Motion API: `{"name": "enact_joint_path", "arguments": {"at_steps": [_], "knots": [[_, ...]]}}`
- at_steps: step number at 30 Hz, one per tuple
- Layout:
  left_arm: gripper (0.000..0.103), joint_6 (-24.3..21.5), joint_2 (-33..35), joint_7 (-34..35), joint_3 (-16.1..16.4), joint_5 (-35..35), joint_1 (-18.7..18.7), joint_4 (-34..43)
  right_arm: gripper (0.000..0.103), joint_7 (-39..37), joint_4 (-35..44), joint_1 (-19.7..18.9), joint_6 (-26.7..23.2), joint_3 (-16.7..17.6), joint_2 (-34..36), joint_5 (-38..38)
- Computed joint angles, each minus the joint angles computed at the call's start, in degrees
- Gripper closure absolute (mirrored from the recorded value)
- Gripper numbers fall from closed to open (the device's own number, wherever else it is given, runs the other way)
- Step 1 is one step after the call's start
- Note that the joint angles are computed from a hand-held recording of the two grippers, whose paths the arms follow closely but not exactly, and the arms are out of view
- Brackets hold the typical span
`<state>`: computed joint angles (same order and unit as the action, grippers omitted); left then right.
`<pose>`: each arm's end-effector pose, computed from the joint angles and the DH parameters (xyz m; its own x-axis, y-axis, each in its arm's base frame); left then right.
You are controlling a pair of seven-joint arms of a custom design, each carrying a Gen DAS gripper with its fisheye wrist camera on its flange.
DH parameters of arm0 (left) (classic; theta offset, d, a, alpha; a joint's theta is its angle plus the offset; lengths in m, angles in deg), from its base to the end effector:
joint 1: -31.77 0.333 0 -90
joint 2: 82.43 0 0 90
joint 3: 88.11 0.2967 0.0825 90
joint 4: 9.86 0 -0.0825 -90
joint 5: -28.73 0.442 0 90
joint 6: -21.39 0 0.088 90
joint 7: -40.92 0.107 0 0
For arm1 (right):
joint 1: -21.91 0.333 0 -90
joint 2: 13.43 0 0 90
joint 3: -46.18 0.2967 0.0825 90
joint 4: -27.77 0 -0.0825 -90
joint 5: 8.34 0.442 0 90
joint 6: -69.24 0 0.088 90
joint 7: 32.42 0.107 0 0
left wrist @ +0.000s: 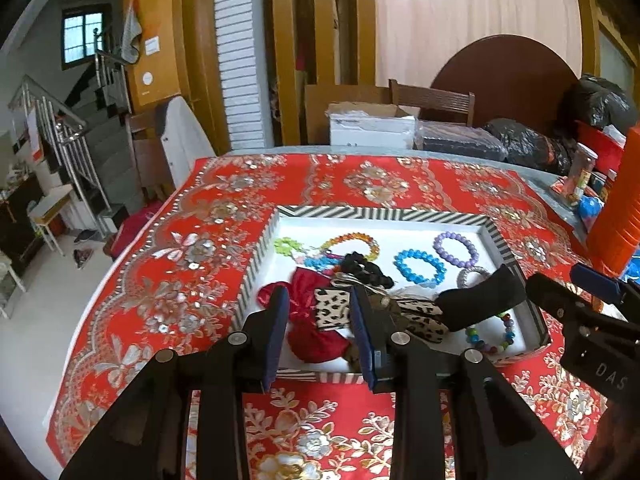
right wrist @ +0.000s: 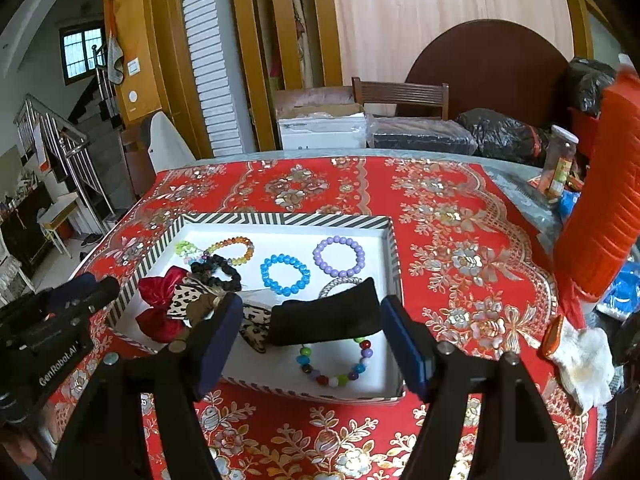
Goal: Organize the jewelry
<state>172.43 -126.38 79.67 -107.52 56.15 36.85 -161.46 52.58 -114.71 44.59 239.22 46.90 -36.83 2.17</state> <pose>0.4277 -0.1230 0.5081 0.3145 -0.9488 -0.0307 -0.6010 -0.1740 -0.7801 0.4841 0.1963 0.4952 0.3632 -0.9276 -0.0875 -0.6120 -0.1667 -0.7730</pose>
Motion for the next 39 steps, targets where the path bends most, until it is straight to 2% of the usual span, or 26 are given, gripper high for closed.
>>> {"name": "enact_joint_path", "arguments": {"at_steps": [2, 12, 39], "knots": [[0.079, -0.1, -0.78, -0.43, 0.04, -0.04, 0.05, -0.44, 0.028, 0.71, -0.1, -0.69, -0.11, 0.85, -0.07, -0.7], [0.079, -1.01, -3.02, -1.06, -0.41, 0.07, 0.32, -1.35, 0.024, -1.55, -0.79, 1.42, -0.86, -0.32, -0.62, 0.99], [0.079, -1.89, -3.58, -1.29, -0.73, 1.24, -0.14, -1.35, 0.024, -2.51, -1.21, 2.34, -0.45, -0.87, -1.06, 2.48]]}}
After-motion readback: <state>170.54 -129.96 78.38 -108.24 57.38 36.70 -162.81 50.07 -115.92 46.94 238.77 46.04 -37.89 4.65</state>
